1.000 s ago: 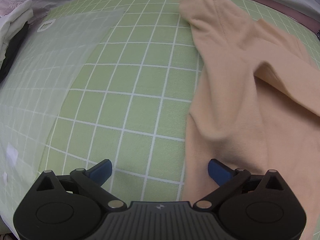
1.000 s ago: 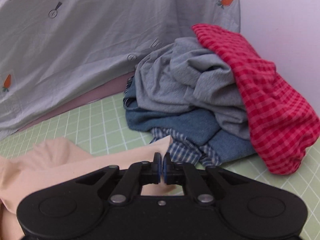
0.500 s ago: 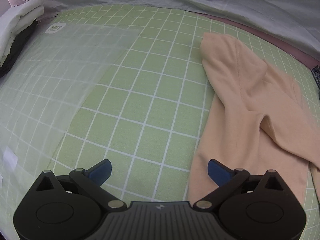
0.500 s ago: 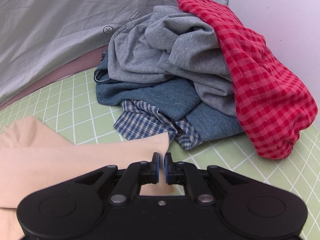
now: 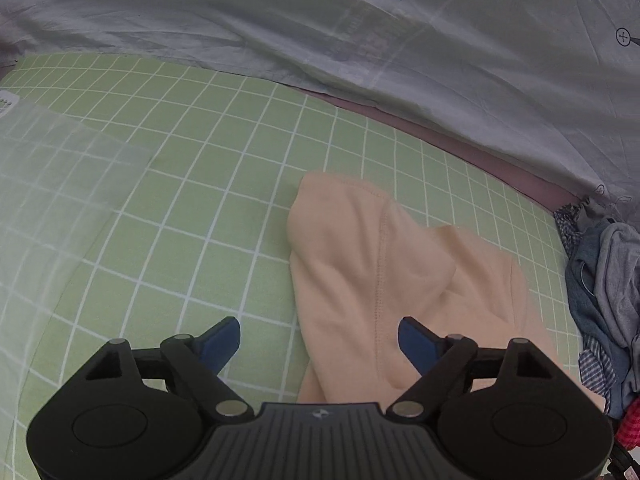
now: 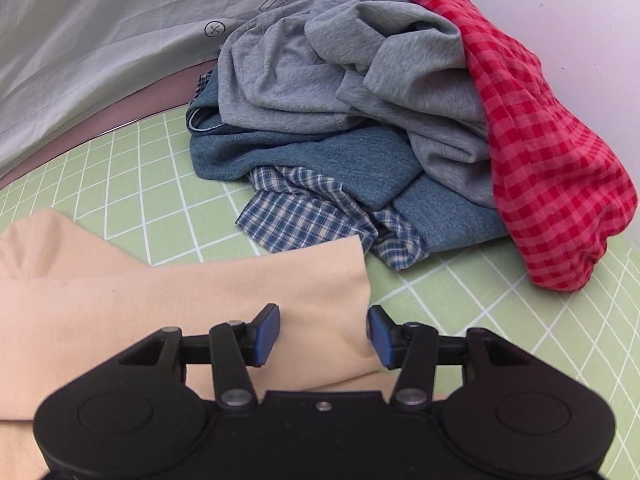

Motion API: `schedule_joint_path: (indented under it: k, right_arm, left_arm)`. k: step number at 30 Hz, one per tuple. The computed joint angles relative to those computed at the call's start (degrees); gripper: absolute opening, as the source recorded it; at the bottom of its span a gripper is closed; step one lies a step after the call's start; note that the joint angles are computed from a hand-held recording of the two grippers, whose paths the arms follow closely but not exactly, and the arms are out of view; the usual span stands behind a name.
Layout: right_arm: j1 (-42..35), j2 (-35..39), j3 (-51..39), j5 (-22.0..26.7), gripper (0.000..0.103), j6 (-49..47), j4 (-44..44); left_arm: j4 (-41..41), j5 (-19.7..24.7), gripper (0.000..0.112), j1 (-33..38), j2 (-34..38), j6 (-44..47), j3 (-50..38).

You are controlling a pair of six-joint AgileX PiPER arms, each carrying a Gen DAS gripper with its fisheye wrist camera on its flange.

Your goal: Fold clothes

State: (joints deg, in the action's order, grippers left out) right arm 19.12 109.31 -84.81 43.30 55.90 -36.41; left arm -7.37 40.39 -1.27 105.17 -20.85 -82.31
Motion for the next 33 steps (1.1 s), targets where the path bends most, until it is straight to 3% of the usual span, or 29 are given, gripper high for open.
schedule_joint_path:
  k: [2, 5, 7, 8, 9, 10, 18, 20, 22, 25, 29, 33]
  right_arm:
    - [-0.3, 0.1, 0.2, -0.2, 0.059, 1.4, 0.1]
    - [-0.3, 0.2, 0.8, -1.0, 0.061, 2.8, -1.0]
    - [0.6, 0.8, 0.7, 0.0, 0.067, 5.0, -4.1]
    - [1.1, 1.1, 0.7, 0.5, 0.068, 6.0, -5.3]
    - [1.2, 1.2, 0.7, 0.6, 0.068, 6.3, -5.8]
    - [1.2, 1.3, 0.7, 0.6, 0.069, 6.5, -6.1]
    - [2.1, 1.7, 1.1, 1.2, 0.073, 5.5, -9.7]
    - [1.6, 1.5, 1.3, 1.1, 0.077, 7.3, -8.8]
    - [1.4, 1.8, 0.8, 1.6, 0.083, 7.6, -8.4]
    - [1.6, 2.3, -0.4, 2.7, 0.084, 5.7, -8.2]
    - [3.9, 1.6, -1.6, 6.9, 0.082, 6.9, -10.2]
    - [8.6, -2.9, 2.3, 7.3, 0.082, 12.6, -12.8]
  left_arm:
    - [-0.1, 2.6, 0.086, 0.2, 4.3, 0.4, -6.8]
    - [-2.7, 4.4, 0.074, 1.1, 8.9, 2.1, -13.3]
    - [-4.9, 4.8, 0.046, 1.8, 11.5, 3.0, -16.3]
    - [-4.3, 6.1, 0.038, 1.8, 13.1, 2.1, -18.7]
    - [-3.9, 6.4, 0.015, 1.8, 14.0, 1.9, -19.8]
    - [-3.5, 6.6, 0.009, 1.9, 14.8, 1.9, -20.9]
    - [-4.6, 4.6, 0.010, 2.8, 19.3, 6.1, -25.6]
    - [-2.9, 5.3, 0.014, 2.1, 19.8, 4.8, -26.7]
    - [1.6, 6.1, 0.033, 0.7, 18.6, 3.1, -26.3]
    - [8.6, 4.4, 0.056, -1.2, 13.6, -0.5, -20.8]
    - [13.4, 0.0, 0.064, -2.6, 0.6, -5.0, -5.0]
    - [21.8, 2.7, 0.067, -6.9, -12.8, -15.6, 10.5]
